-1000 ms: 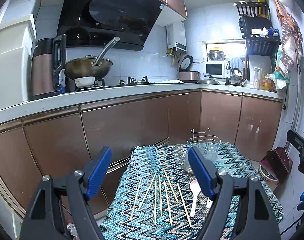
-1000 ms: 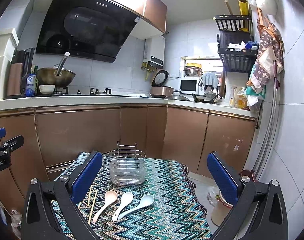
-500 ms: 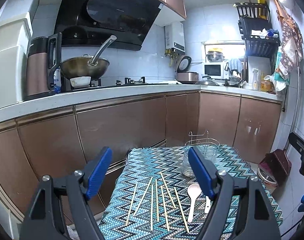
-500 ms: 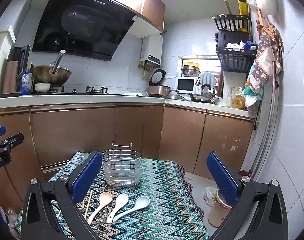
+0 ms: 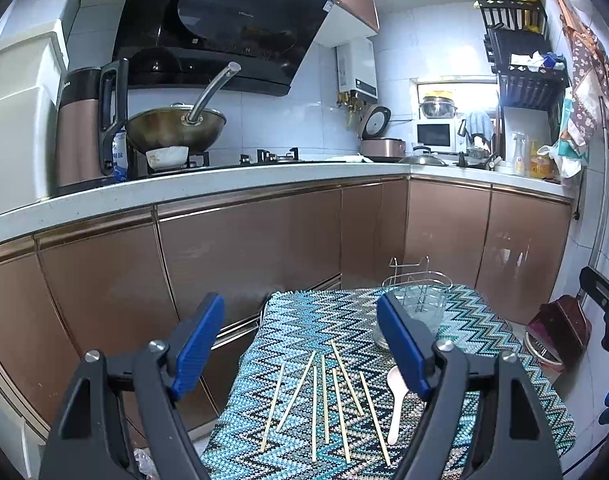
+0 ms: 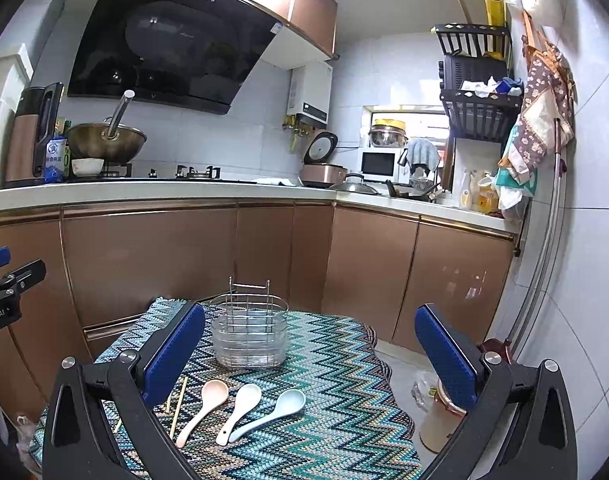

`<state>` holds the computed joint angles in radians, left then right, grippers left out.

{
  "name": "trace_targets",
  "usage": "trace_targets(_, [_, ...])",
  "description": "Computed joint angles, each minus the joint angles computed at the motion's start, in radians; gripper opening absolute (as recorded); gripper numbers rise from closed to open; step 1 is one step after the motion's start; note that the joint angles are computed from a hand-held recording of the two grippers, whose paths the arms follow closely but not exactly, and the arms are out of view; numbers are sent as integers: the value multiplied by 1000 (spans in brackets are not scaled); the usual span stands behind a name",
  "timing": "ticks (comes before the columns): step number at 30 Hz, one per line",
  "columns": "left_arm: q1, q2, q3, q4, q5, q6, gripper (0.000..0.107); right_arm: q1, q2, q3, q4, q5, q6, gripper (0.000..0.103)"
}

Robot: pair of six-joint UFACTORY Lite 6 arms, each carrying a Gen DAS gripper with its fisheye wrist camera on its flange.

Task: Organize utensils
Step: 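Lower left tool toward a wooden chopstick while right tool lowers toward a white spoon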

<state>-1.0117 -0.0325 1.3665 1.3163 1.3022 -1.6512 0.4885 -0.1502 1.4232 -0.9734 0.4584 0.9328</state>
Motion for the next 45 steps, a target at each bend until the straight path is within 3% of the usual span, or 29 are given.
trace_targets(11, [84,33,27,-47,-90,51,78,-59,60,33,113,-55,-92,103])
trace_targets(23, [257,184,96,-182,-287,150,78,-208,232,89,661,-120,-598,103])
trace_targets(35, [464,376,233,-367,-464,322,78,-317,571,304,1245,-17,-1201,103])
trace_targets(38, [551,419,282,-477,-508,424,78,-373,690,417,1363,83,-1301,95])
trace_targets(41, [603,462,342,-553,-528,502,78,-411,797,530,1407,171,-1340,77])
trace_targets(45, [653,535,436,-697,-546,642,78,-463,1023,808,1552,387,-1415,56])
